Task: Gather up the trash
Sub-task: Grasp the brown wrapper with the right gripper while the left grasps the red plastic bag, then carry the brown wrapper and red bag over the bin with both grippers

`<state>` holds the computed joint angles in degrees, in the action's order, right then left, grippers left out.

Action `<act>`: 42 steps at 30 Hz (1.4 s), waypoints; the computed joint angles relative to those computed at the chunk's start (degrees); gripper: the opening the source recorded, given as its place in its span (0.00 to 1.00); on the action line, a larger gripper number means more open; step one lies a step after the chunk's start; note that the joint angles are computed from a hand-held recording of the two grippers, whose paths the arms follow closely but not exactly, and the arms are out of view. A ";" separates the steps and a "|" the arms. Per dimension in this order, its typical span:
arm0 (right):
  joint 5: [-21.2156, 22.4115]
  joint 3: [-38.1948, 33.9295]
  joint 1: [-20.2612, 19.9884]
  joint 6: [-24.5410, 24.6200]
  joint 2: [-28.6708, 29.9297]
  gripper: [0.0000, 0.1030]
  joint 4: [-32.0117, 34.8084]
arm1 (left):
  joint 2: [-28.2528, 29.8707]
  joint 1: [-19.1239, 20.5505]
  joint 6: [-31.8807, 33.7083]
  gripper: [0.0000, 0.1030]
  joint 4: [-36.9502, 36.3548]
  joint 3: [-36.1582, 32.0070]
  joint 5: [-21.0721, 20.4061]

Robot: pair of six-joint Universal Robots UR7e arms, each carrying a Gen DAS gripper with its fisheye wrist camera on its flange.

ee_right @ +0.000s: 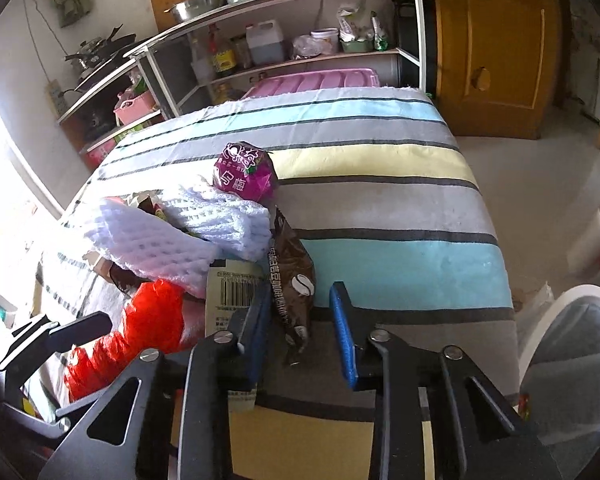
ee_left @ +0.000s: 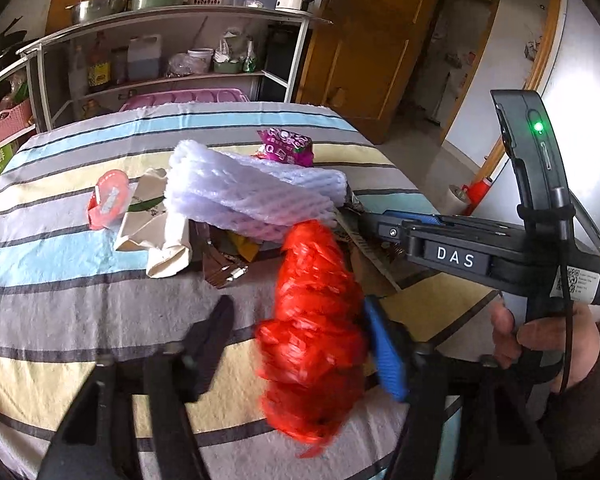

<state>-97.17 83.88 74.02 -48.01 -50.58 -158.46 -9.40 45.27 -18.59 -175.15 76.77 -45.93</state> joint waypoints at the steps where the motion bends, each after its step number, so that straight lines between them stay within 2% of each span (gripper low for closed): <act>1: 0.25 0.02 -0.08 0.10 -0.10 0.21 0.39 | 0.09 0.01 0.11 0.55 0.27 -0.22 -0.13; 20: 3.38 3.20 -1.51 1.00 -3.28 0.19 -0.84 | -0.47 -1.56 -0.24 0.52 -0.97 1.20 2.55; 29: 6.82 7.51 -2.61 1.70 -7.60 0.19 -3.07 | -0.08 -3.75 2.28 0.52 -2.62 0.47 5.02; 34: 8.16 9.35 -3.29 1.88 -9.88 0.19 -4.28 | 0.65 -4.76 3.85 0.52 -2.34 -1.23 6.12; 42: 10.65 11.75 -5.40 3.11 -14.12 0.19 -6.06 | 2.80 -5.81 7.50 0.52 -1.54 -5.78 5.36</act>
<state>-86.52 95.63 68.63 -44.90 -64.70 -164.52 -6.60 39.46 -11.09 -176.70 70.99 -40.56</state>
